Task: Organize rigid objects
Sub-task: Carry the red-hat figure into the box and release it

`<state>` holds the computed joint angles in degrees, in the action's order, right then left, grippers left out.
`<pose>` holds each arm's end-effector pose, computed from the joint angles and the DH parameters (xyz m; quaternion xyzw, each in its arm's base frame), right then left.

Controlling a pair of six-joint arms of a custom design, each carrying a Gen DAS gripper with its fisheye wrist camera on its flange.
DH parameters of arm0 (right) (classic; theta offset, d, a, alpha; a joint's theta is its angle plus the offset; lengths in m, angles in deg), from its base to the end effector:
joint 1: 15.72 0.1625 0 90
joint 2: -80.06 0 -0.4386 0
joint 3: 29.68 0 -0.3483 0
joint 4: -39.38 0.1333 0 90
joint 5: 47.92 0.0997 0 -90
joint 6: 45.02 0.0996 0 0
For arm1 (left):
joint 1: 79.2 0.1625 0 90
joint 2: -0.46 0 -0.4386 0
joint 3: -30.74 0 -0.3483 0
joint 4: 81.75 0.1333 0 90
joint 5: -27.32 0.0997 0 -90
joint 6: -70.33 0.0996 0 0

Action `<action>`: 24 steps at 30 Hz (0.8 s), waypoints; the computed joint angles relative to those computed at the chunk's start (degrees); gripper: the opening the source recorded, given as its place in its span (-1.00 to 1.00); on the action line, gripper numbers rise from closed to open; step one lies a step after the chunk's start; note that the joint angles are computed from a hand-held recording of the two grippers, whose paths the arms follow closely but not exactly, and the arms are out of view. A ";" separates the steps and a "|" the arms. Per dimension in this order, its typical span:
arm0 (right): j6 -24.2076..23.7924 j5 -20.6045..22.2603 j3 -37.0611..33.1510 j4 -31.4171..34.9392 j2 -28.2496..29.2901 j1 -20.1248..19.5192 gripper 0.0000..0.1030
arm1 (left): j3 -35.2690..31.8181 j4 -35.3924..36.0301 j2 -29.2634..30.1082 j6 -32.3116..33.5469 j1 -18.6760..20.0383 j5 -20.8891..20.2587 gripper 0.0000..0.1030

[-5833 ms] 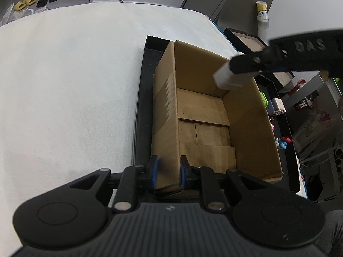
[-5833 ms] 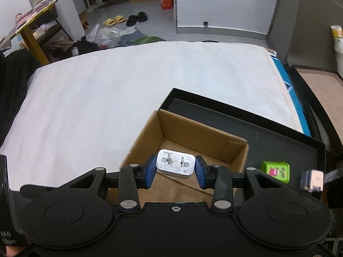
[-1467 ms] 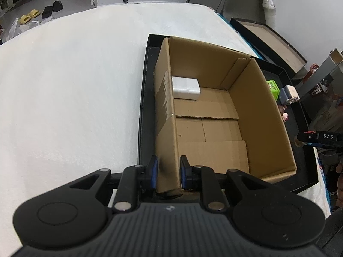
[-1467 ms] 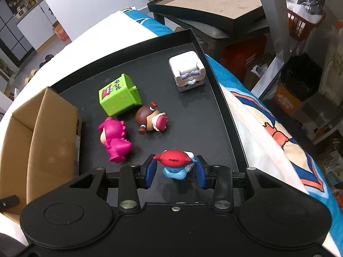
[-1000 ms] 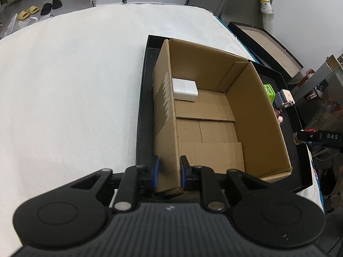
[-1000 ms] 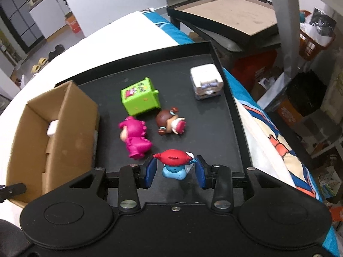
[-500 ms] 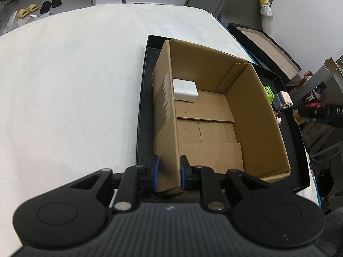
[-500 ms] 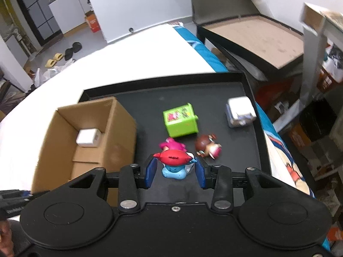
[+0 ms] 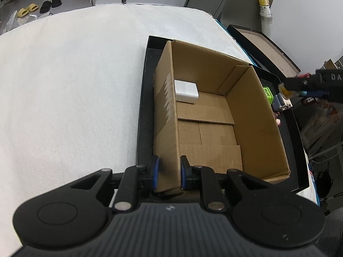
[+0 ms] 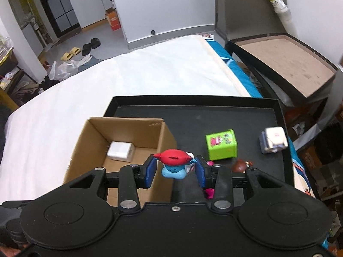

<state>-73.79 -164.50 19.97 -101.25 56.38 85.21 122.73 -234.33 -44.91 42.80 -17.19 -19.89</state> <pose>0.2469 -0.8105 0.1468 0.2767 -0.9109 0.1705 0.2541 -0.1338 -0.6800 0.1786 -0.0469 0.9223 -0.2826 0.2595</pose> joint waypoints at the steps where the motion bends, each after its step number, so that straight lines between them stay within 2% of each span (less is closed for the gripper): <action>1: -0.24 0.00 -0.35 0.22 0.28 0.17 -0.25 | 0.06 -0.12 -0.03 0.09 0.02 -0.05 -0.64; 15: -2.49 0.12 -6.42 4.10 4.91 2.10 -0.25 | 0.22 -0.73 -0.32 0.02 0.44 -1.00 -0.64; 21: -1.85 0.44 -9.75 6.06 7.07 2.43 -0.25 | 0.26 -0.81 -0.31 -0.03 0.43 -0.99 -0.64; 23: -1.80 0.32 -10.52 6.46 7.61 2.45 -0.20 | 0.26 -0.81 -0.31 -0.03 0.43 -0.99 -0.64; 24: -2.00 0.37 -10.30 5.90 7.60 2.43 -0.04 | 0.26 -0.81 -0.31 -0.03 0.43 -0.99 -0.64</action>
<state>-75.79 -164.12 9.67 -95.35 63.97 87.65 123.00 -235.14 -45.22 42.77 -16.76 -20.88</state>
